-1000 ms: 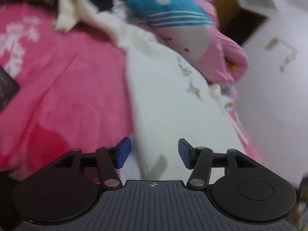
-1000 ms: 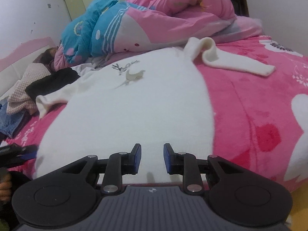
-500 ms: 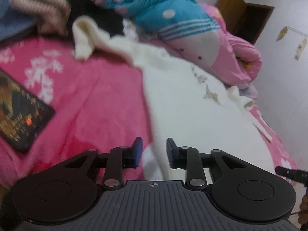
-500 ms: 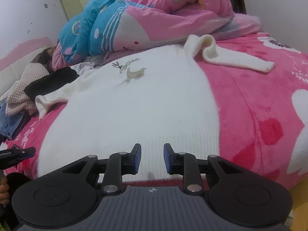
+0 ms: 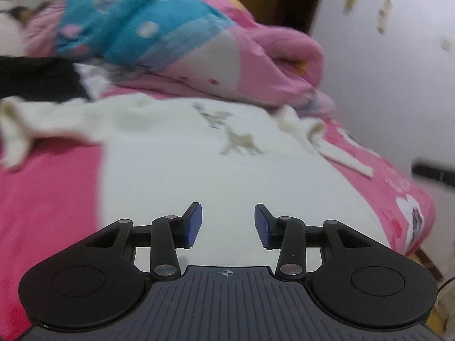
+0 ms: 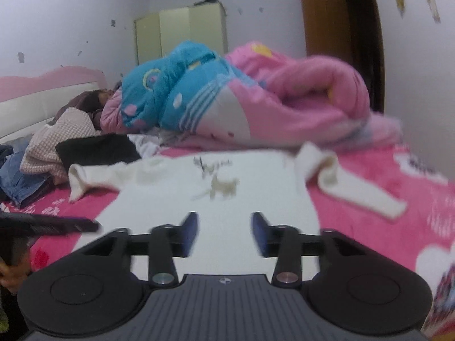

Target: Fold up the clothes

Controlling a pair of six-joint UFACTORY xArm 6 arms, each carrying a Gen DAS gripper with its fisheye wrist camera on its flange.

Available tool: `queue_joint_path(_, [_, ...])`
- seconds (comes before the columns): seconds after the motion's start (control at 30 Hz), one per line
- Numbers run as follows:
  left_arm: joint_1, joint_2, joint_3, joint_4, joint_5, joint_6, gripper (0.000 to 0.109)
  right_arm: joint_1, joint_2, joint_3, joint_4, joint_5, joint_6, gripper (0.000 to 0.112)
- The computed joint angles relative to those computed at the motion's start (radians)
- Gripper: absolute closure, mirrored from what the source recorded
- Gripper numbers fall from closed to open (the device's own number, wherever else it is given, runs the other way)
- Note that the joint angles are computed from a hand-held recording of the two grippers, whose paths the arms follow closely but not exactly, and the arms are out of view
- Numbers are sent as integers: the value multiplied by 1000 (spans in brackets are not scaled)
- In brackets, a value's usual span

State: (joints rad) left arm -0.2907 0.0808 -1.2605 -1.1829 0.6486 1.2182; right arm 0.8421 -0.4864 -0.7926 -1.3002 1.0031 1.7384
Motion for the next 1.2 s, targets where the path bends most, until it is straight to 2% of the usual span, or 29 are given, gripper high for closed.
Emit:
queue_joint_path(0.1, [-69,62,-42,47,-27,14,68,-77,81,-87,9,-88,-86,50])
queue_joint_path(0.17, [-95,96,-55,72,-39,12,68,-165,161,-155,94,-220,-181,51])
queue_joint_path(0.23, [-103,123,-62,100,-30,-24,69,-237,270,-232,266,-318,-317,55])
queue_joint_path(0.33, [-114,111,-28,46,-67,60,69,-336,437,-344,548,-390,-569,63])
queue_joint_path(0.43, [-119,95,3,5,-89,129,69,-429,615,-478,751,-410,-759,69])
queue_joint_path(0.47, [-123,87,15,-7,-100,154,69,-454,674,-533,772,-398,-791,72])
queue_joint_path(0.53, [-126,77,29,-17,-108,177,69,-503,774,-635,745,-413,-780,73])
queue_joint_path(0.63, [-116,74,26,-1,-88,146,69,-559,850,-735,774,-410,-730,79])
queue_joint_path(0.73, [-121,68,29,1,-95,140,69,-577,858,-753,826,-406,-703,81])
queue_joint_path(0.83, [-123,44,53,-22,-110,171,69,-543,791,-709,740,-374,-665,80])
queue_joint_path(0.9, [-117,29,63,-40,-114,182,69,-514,746,-677,755,-381,-738,80])
queue_joint_path(0.97, [-111,28,63,-33,-115,168,69,-483,739,-675,901,-391,-913,80])
queue_joint_path(1.07, [-111,38,54,8,-116,126,69,-436,834,-784,1083,-351,-1153,80])
queue_joint_path(1.13, [-115,42,52,24,-120,114,69,-423,967,-941,1110,-310,-1222,80])
queue_joint_path(1.2, [-116,44,50,27,-121,111,69,-435,1087,-1090,1078,-307,-1222,81])
